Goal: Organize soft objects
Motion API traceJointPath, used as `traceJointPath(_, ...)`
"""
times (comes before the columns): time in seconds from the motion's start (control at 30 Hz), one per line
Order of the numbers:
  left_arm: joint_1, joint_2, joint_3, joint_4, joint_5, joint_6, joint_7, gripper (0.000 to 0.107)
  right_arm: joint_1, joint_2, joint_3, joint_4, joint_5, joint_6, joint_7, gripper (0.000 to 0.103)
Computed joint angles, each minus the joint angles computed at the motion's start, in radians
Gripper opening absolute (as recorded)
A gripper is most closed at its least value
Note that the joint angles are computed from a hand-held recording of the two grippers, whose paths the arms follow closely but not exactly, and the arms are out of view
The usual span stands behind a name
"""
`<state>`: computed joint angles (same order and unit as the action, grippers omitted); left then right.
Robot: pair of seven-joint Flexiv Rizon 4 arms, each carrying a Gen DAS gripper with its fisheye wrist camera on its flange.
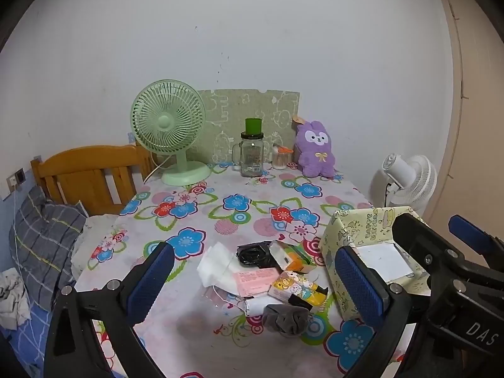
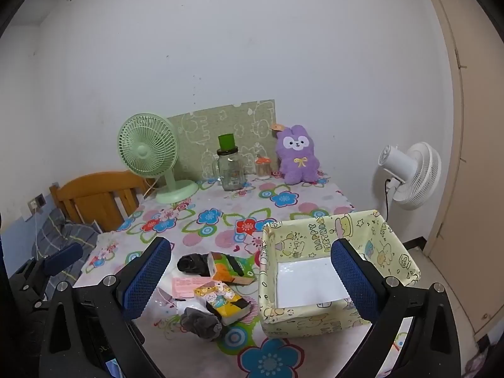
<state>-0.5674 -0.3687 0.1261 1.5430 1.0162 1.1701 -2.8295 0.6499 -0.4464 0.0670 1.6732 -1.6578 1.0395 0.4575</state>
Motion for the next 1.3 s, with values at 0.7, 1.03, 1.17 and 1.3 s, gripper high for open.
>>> traceJointPath(0.7, 0.005, 0.001, -0.002, -0.001, -0.001, -0.002, 0.003, 0.102, 0.009, -0.006, -0.005, -0.009, 0.024, 0.002, -0.029, 0.102)
traceJointPath(1.03, 0.005, 0.004, -0.003, 0.002, 0.001, -0.003, 0.002, 0.102, 0.011, -0.006, -0.006, -0.009, 0.025, 0.001, -0.028, 0.102)
traceJointPath(1.17, 0.005, 0.005, -0.003, 0.002, 0.002, -0.003, 0.0, 0.102, 0.011, -0.007, -0.006, -0.009, 0.024, 0.0, -0.028, 0.102)
traceJointPath(1.3, 0.007, 0.008, -0.004, 0.006, 0.004, -0.002, 0.0, 0.102, 0.011, -0.007, -0.006, -0.009, 0.024, 0.0, -0.028, 0.102)
